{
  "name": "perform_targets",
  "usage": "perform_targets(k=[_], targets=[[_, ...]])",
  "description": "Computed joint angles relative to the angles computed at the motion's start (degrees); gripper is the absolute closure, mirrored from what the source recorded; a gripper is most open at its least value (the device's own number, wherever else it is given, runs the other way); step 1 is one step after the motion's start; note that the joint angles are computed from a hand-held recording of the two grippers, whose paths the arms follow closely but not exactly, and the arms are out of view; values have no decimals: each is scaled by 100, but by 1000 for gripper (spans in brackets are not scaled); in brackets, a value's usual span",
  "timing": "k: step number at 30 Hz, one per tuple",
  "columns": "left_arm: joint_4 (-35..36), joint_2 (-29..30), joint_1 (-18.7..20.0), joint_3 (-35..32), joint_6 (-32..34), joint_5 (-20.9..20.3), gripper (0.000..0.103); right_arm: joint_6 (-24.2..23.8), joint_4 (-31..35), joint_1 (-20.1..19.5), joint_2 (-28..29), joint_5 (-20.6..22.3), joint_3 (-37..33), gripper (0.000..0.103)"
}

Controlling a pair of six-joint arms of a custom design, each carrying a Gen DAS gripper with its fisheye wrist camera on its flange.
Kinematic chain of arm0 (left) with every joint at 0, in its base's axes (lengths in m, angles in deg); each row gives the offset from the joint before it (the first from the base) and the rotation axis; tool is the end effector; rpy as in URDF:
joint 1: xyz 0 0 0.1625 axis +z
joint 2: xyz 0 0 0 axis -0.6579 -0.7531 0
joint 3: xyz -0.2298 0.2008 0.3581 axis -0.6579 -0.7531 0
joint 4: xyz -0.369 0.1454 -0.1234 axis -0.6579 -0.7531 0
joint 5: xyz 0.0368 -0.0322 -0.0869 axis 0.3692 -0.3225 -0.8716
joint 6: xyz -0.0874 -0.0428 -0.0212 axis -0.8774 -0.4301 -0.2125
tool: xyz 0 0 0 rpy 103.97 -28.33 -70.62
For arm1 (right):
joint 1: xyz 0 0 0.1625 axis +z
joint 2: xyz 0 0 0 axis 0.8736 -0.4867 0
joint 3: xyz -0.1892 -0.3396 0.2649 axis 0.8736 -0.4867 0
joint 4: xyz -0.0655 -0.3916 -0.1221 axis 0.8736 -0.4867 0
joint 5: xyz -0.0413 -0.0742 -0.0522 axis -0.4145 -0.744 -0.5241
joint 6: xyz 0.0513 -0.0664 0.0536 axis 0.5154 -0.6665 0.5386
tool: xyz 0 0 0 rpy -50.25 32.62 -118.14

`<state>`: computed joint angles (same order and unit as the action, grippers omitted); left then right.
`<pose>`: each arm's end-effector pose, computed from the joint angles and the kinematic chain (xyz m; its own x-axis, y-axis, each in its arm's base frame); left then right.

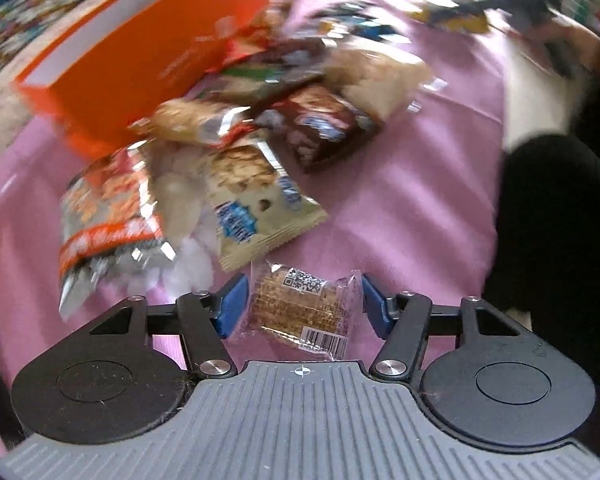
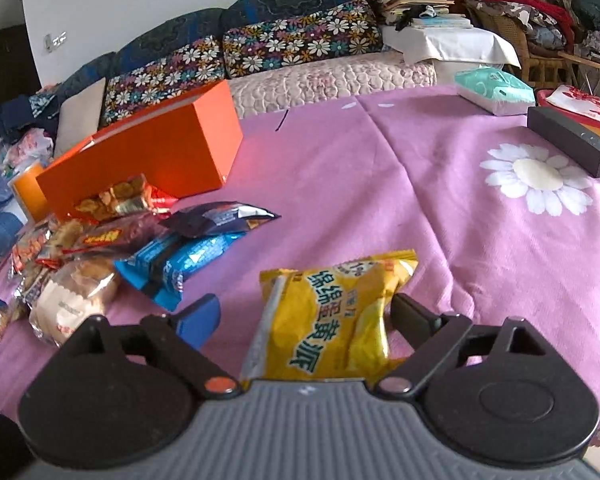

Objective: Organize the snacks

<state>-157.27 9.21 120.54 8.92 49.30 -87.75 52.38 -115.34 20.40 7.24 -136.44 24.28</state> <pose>0.0300 -0.8183 0.1846 -0.4236 0.7277 -0.5394 0.8100 0.5709 0.1341 -0.0038 -0.8221 0.0950 -0.8331 -0.1583 0.5300 -0.4969 0.6352 -0.5913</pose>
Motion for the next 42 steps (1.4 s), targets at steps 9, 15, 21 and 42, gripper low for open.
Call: perform_targets(k=[9, 15, 21, 42], targets=[[-3246, 141, -330, 1416, -1993, 1181, 50, 103, 25, -17, -58, 45, 59, 11], [-3606, 192, -317, 1524, -1635, 1059, 38, -173, -186, 37, -55, -52, 131, 11], [-3453, 19, -178, 1565, -2403, 573, 86, -730, -357, 134, 52, -574, 128, 43], [-3154, 1097, -408, -1613, -2792, -510, 88, -61, 1864, 922, 1660, 1162, -3825, 50]])
